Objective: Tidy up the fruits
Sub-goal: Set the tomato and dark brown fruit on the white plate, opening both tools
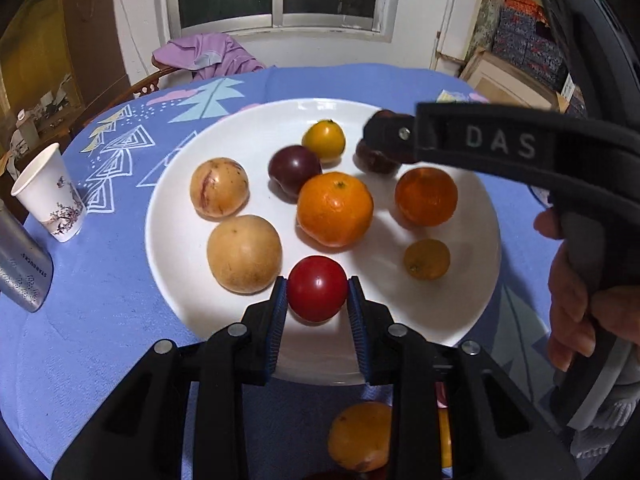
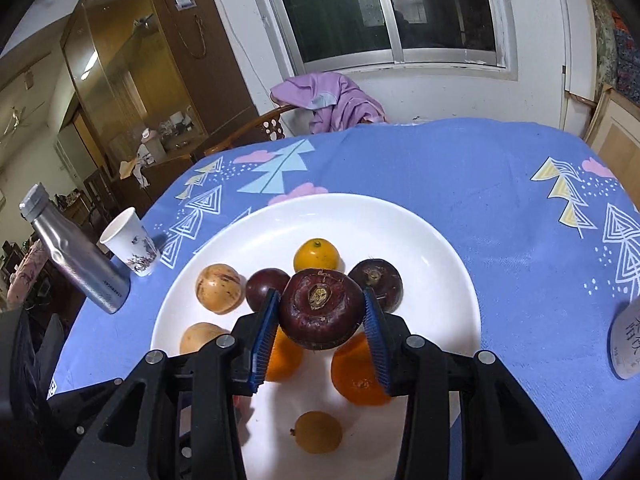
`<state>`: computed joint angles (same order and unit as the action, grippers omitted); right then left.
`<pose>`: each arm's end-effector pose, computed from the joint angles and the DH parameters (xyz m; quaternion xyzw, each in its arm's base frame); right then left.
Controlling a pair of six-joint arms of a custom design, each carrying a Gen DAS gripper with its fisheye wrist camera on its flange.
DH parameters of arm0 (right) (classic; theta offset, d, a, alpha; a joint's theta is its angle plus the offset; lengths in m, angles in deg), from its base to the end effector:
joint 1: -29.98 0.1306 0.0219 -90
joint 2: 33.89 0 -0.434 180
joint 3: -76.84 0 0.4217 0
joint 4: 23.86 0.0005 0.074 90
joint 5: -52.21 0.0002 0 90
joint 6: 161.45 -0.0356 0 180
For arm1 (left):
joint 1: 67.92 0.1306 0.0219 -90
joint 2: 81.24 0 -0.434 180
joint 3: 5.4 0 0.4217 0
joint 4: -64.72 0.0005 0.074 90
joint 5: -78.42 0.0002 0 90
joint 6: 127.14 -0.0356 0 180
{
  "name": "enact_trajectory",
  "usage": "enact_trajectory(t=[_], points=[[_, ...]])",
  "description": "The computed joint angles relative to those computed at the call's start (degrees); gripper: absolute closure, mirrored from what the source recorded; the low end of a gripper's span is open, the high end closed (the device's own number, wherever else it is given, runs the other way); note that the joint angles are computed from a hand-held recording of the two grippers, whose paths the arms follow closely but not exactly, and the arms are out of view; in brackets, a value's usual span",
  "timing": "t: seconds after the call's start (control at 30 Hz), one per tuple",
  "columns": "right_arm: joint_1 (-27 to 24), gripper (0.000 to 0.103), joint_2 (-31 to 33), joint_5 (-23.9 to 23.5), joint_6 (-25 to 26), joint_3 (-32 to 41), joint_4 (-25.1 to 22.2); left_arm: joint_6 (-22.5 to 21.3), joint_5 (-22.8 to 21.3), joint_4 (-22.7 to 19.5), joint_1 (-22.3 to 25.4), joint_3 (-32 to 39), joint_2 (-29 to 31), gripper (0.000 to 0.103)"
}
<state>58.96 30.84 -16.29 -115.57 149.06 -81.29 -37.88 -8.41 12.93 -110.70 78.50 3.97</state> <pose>0.2896 0.1449 0.4959 0.1849 0.9066 0.0596 0.3747 0.3454 -0.3230 0.4657 0.3597 0.8774 -0.1380 0.2859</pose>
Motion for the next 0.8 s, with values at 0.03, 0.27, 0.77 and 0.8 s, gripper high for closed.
enact_trajectory(t=[0.03,0.27,0.77,0.8], points=[[-0.10,0.061,0.10,-0.10,0.14,-0.22,0.07,-0.03,-0.04,0.23,-0.03,-0.06,-0.10,0.073],[-0.17,0.061,1.68,-0.69,0.56,-0.54,0.49,-0.18,0.56,-0.88,0.24,1.12,0.96,0.073],[-0.06,0.054,-2.14,0.45,-2.15,-0.23,1.60,0.77,-3.18,2.26,-0.32,-0.12,-1.39,0.020],[0.65,0.049,-2.73,1.73,-2.19,0.25,1.60,0.88,-4.48,3.64,-0.50,-0.59,-2.29,0.017]])
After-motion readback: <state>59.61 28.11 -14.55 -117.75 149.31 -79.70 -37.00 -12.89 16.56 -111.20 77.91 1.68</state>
